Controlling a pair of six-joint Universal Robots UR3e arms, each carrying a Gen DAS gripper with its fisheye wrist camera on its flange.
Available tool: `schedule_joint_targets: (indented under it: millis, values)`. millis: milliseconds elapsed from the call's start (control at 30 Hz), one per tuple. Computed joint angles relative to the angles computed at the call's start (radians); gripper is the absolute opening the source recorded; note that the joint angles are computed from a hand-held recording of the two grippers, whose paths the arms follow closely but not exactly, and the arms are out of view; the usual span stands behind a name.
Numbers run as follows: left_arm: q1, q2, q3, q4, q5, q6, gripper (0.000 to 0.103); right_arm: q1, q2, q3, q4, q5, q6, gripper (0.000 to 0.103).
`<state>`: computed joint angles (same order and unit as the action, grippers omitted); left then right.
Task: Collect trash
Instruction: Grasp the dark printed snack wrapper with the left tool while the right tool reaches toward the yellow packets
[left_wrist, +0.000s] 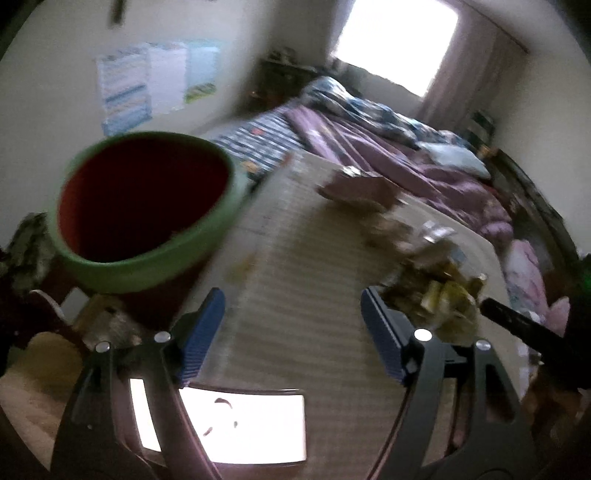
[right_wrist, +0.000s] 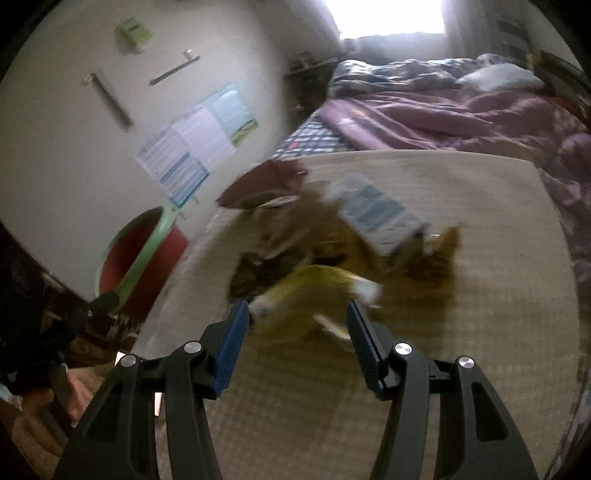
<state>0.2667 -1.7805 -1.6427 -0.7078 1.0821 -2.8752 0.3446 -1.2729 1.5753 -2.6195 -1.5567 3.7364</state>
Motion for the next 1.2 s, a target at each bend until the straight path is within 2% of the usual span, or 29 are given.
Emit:
schedule_joint_targets:
  millis: [133, 233, 467, 600, 667, 700, 733, 767, 967, 1067, 1200]
  values:
    - [-0.073, -0.115, 0.143, -0.107, -0.045, -0.015, 0.073, -0.037, -0.069, 0.098, -0.034, 0.016, 0.003, 0.054]
    - [-0.129, -0.237, 0.294, -0.184, -0.084, -0.069, 0.073, -0.051, -0.085, 0.123, -0.044, 0.042, 0.007, 0.054]
    - [-0.229, -0.431, 0.517, -0.285, -0.021, -0.105, 0.073, -0.072, -0.068, 0.109, -0.045, 0.093, 0.007, 0.054]
    - [-0.229, -0.471, 0.558, -0.35, -0.042, -0.099, 0.072, -0.073, -0.043, 0.093, -0.04, 0.114, 0.001, 0.054]
    - [-0.224, -0.489, 0.581, -0.388, -0.071, -0.093, 0.068, -0.073, -0.029, 0.082, -0.037, 0.122, 0.006, 0.054]
    - [-0.226, -0.489, 0.577, -0.375, -0.072, -0.098, 0.06, -0.074, -0.02, 0.075, -0.036, 0.126, 0.009, 0.054]
    - [-0.223, -0.492, 0.583, -0.388, -0.084, -0.087, 0.048, -0.074, -0.014, 0.07, -0.033, 0.129, 0.009, 0.054]
    - [-0.219, -0.494, 0.59, -0.403, -0.099, -0.08, 0.047, -0.073, -0.007, 0.062, -0.03, 0.131, 0.01, 0.054]
    - [-0.206, -0.39, 0.43, -0.254, -0.045, -0.087, 0.047, -0.062, 0.025, 0.018, -0.009, 0.135, 0.012, 0.055]
    - [-0.188, -0.295, 0.297, -0.129, 0.015, -0.085, 0.047, -0.059, 0.053, -0.016, -0.008, 0.154, 0.034, 0.055]
    - [-0.157, -0.211, 0.202, -0.045, 0.034, -0.075, 0.047, -0.03, 0.124, -0.122, 0.021, 0.163, 0.03, 0.056]
